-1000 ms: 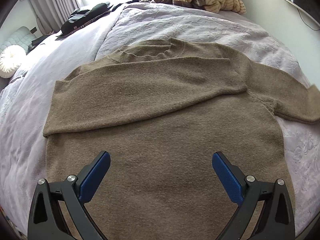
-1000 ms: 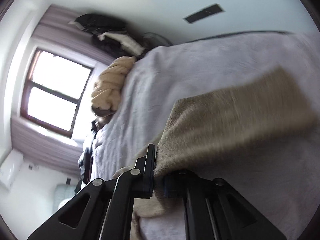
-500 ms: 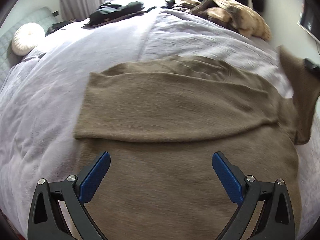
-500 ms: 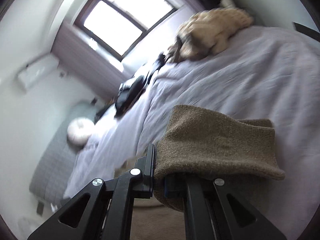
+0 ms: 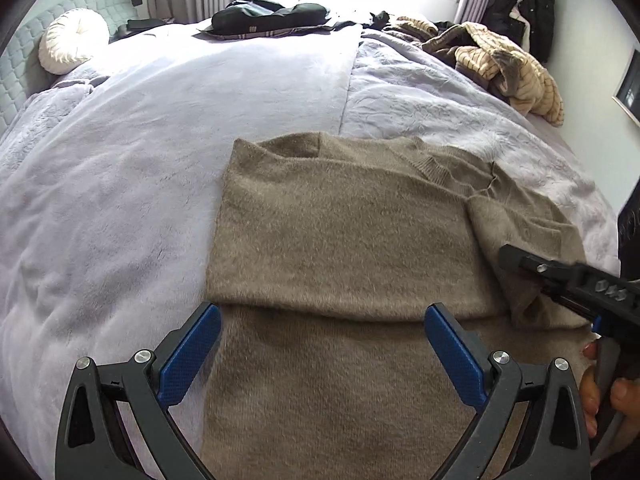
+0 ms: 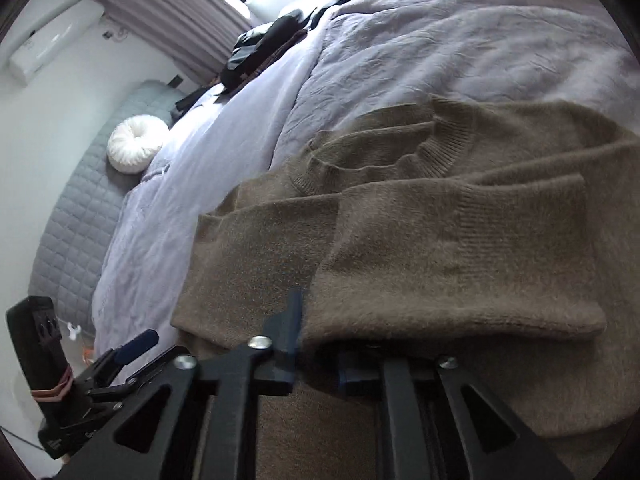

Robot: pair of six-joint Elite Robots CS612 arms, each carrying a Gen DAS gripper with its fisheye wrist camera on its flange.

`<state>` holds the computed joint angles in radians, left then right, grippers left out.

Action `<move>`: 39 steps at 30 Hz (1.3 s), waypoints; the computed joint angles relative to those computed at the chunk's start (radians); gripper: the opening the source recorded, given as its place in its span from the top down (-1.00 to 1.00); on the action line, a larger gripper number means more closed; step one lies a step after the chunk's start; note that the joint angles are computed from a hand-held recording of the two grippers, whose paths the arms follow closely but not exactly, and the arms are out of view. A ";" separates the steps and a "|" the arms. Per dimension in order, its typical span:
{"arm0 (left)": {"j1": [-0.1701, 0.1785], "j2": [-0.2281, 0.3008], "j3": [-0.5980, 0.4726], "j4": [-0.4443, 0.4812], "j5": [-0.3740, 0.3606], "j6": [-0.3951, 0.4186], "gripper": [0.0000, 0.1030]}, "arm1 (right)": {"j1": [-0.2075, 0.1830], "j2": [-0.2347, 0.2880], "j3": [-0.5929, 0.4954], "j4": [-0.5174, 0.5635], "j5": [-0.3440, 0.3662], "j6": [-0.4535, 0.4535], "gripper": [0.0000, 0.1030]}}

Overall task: Fold small clothes
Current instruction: 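Grasp the other sleeve cuff with the right gripper and lift it, then fold the held sleeve across the sweater body with the right gripper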

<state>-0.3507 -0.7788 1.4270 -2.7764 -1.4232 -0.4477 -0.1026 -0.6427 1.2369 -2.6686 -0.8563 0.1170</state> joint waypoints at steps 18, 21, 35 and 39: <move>0.019 -0.017 0.008 0.054 0.117 0.001 -0.98 | 0.123 -0.039 -0.002 0.075 -0.364 -0.555 0.28; 0.030 -0.016 0.014 0.020 0.074 -0.019 -0.98 | 0.130 -0.069 0.055 0.037 -0.383 -0.688 -0.12; 0.042 -0.004 0.014 -0.084 0.002 -0.026 -0.97 | -0.002 -0.040 0.048 0.060 0.008 -0.018 -0.13; 0.053 -0.010 0.027 -0.098 -0.005 -0.045 -0.97 | 0.004 -0.012 0.018 -0.022 -0.004 0.091 0.64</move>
